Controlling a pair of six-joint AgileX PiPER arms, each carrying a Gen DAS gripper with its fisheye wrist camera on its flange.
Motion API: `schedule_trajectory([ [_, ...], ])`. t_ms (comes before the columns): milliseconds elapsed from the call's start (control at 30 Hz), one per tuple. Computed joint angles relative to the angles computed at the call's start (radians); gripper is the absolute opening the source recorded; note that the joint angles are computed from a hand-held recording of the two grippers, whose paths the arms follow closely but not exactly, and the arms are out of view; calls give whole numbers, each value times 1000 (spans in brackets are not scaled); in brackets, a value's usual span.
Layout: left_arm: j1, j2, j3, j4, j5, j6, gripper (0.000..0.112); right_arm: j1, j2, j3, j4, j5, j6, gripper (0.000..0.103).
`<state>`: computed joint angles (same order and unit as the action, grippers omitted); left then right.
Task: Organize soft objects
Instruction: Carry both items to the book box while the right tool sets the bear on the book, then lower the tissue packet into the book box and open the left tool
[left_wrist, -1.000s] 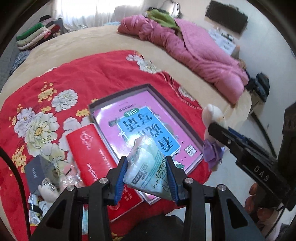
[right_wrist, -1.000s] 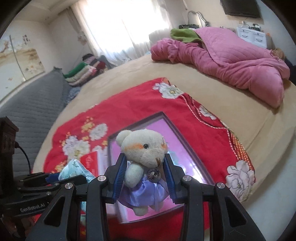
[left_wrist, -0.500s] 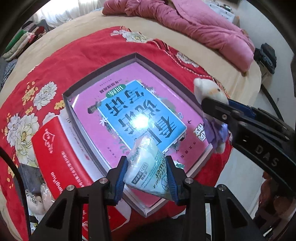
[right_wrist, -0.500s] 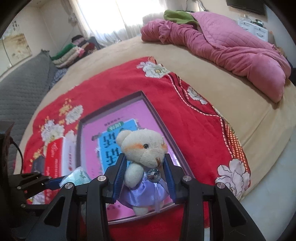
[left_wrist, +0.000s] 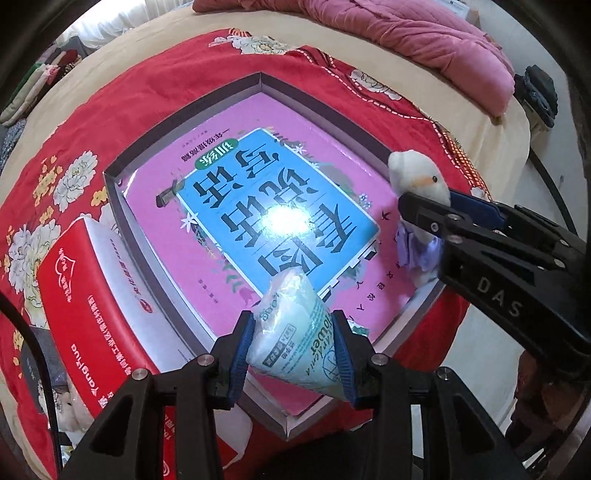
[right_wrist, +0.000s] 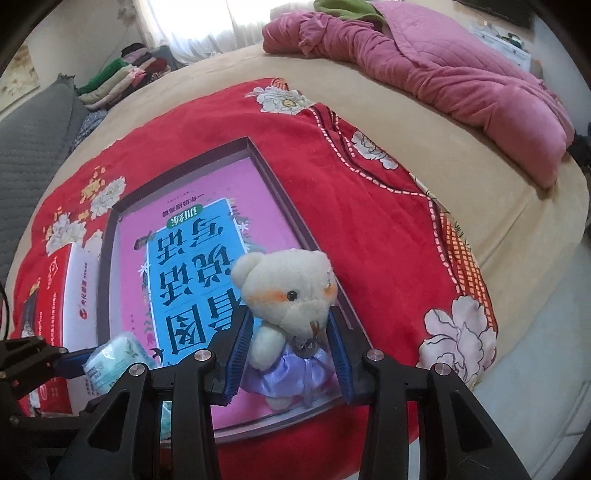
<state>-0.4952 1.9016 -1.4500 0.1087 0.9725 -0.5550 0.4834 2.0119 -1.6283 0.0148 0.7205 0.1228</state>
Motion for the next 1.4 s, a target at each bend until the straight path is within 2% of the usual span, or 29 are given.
schedule_trajectory([
  [233,-7,40,-31,19,30,-14,43,-2,-16,18,11,-16,4,43],
  [433,-9,39,-37,38,43,-34,47,-15,-42,42,22,-42,16,49],
  [600,1,25,-13,33,41,-43,56,-27,-81,75,38,-60,29,55],
  [800,-2,-9,3,44,30,-52,61,-39,-135,119,43,-75,55,58],
  [933,-6,-37,10,39,24,-51,71,-37,-162,136,31,-72,65,60],
  [1133,-24,-103,34,70,16,-87,72,-42,-230,198,-7,-86,108,61],
  [1267,-35,-144,46,100,27,-117,72,-36,-266,223,-39,-86,146,69],
  [1400,-43,-184,59,138,28,-142,74,-11,-307,247,-108,-85,211,71],
])
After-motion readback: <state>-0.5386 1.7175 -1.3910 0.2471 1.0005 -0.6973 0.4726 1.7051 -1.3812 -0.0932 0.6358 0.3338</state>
